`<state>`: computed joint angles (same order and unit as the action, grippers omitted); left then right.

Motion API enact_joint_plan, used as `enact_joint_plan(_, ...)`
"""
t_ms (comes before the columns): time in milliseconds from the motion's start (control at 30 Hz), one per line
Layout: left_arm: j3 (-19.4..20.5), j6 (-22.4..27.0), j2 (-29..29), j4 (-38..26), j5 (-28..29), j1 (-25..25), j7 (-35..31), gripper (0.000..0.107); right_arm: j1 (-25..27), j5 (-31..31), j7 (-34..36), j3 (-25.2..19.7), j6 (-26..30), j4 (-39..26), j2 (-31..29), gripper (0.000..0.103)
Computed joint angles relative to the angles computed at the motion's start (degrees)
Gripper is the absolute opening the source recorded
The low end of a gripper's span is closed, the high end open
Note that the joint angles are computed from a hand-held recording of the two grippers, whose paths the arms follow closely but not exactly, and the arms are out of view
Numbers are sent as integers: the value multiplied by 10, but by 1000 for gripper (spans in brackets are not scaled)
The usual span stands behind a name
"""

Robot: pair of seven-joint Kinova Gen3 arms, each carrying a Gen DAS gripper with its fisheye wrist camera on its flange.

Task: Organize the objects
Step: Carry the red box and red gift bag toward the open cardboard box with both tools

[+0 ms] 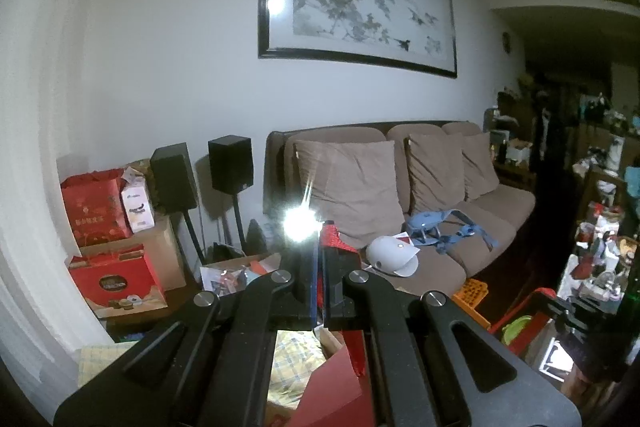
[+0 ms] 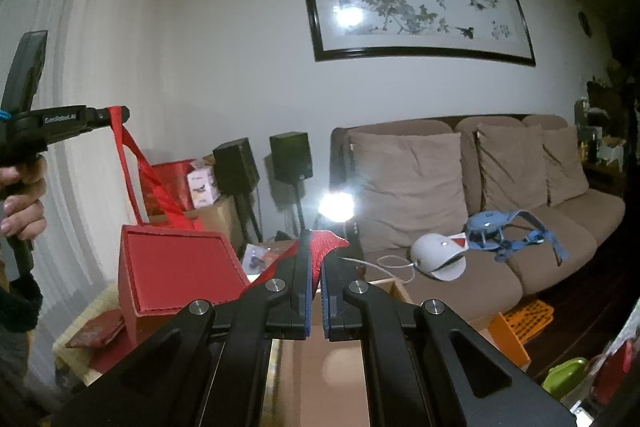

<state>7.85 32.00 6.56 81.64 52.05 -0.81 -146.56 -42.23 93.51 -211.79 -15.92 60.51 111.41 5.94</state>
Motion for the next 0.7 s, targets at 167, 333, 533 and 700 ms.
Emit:
enact_joint_plan(167,4,0,5,-6,-11,7,11,1,2,0,0,0,-1,1,-3,2)
enact_joint_plan(333,7,1,7,-8,-23,11,19,1,1,2,-5,-1,10,2,-3,2)
enact_joint_plan(533,11,7,12,-16,-40,14,34,1,-3,3,-15,-4,28,10,-8,2)
enact_joint_plan(700,15,4,12,-14,-42,16,33,1,-3,5,-23,-6,36,13,-9,2)
